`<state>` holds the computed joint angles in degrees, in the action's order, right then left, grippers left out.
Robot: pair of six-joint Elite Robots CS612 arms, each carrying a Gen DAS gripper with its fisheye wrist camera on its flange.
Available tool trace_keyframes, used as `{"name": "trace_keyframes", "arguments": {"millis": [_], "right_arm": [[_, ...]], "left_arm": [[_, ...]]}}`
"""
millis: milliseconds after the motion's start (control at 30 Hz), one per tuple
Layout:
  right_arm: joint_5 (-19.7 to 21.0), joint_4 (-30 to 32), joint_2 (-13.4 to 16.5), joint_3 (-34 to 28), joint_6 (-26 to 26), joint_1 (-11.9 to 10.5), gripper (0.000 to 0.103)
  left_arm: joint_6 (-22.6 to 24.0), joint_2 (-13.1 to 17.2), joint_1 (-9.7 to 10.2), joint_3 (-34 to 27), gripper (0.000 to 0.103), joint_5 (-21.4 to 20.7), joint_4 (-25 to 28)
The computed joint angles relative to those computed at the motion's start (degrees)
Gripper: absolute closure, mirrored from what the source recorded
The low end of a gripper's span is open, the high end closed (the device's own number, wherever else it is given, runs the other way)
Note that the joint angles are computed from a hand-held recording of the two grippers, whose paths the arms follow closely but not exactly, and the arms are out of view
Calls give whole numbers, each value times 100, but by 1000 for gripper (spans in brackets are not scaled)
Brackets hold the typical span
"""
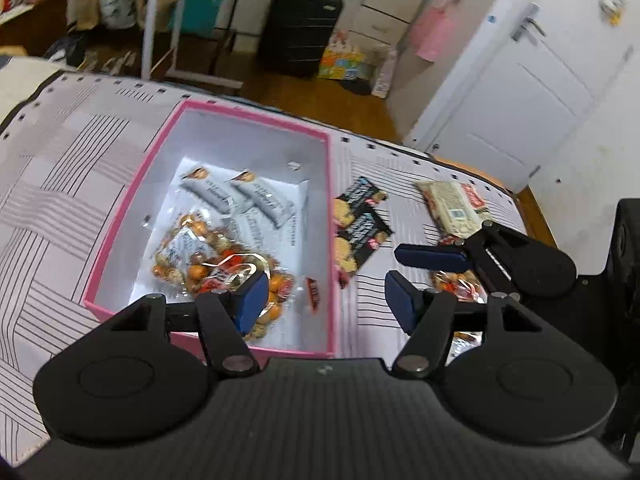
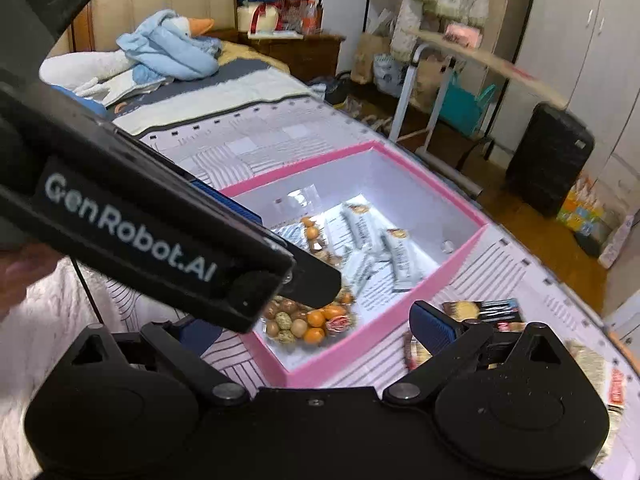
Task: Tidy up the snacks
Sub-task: 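Move the left gripper back to the second peanut bag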
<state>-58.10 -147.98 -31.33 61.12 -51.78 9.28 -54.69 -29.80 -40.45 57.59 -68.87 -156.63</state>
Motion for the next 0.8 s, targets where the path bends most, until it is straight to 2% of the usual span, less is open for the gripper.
{"name": "trace_keyframes", "arguments": {"millis": [167,367,433,567,667,800], "right_arm": [[108,-632,-172,375,338,-205,2],[484,-1368,-141,552,1381,-573,2],[543,-1496,-84,518,1736,-684,2],[121,-2033,75,477,2158,-773,2],[-125,-2013,211,383,2378,-822,2],[-244,-1706,490,98,2926,-874,2]], "left_arm": [[200,31,-66,-204,37,-66,10],[520,324,-125,-803,35,-199,263],[602,494,-120,-1086,35,-376,302],[802,879,-112,-1814,35,-573,777],[849,1259,-84,-2485,35,-692,1119],[826,2020,-33,-3796,35,-924,1747]]}}
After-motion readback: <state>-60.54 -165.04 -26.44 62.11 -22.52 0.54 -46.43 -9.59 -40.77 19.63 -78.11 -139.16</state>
